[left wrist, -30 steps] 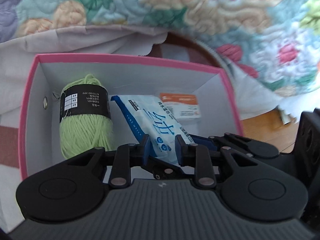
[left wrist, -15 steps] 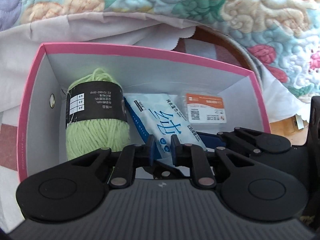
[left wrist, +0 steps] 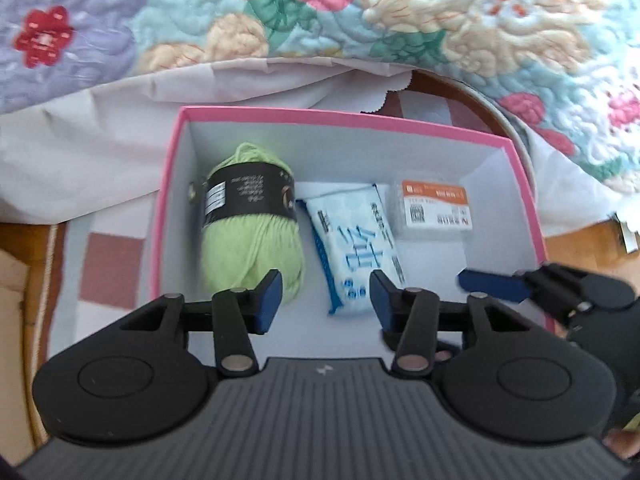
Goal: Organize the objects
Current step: 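Open the left gripper and raise it out of the box, then move the left tool down to the gold-capped foundation bottle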
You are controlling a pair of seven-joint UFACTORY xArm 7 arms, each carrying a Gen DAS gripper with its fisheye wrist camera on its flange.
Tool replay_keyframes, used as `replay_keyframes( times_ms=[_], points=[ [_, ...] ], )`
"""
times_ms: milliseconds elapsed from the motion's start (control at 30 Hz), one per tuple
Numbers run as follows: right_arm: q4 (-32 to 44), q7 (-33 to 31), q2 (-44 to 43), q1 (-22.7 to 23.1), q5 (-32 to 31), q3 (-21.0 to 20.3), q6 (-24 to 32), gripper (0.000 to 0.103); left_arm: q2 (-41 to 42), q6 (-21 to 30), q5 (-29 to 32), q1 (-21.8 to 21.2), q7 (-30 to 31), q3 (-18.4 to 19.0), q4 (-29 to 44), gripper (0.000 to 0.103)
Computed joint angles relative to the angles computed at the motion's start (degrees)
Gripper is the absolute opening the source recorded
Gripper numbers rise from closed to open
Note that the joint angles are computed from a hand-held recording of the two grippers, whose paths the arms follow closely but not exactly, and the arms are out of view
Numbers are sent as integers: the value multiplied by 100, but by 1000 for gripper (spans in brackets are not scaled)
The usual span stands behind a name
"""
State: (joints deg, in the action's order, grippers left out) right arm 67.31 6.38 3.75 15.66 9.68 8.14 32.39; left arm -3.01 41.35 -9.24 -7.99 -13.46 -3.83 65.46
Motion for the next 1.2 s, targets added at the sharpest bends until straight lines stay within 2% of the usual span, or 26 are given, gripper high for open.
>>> replay_keyframes(
  times_ms=[267,433,667,833,1000,1200],
  points=[
    [-45,-189,-1103,124,16,46,647,79,-1163,873,248,44,-22,18,-212,61],
    [81,-30,-1626,214,-296,146,1232,79,-1819,1491,474,61,-122,-25,-189,63],
    [-139,267,-2470,395,-195,231,1513,79,-2661,2512,514,40,-152,-53,-74,66],
    [-66,356,-2853,523,-114,310,2010,79,-3350,2845,294,-49,-135,-53,-234,68],
    [9,331,-3212,649,-137,425,2426,79,-3962,3137,563,-67,-72,-308,-335,70],
    [-69,357,-3577,744,-98,564,2852,80,-4541,3509,569,-124,-61,-390,-528,74]
  ],
)
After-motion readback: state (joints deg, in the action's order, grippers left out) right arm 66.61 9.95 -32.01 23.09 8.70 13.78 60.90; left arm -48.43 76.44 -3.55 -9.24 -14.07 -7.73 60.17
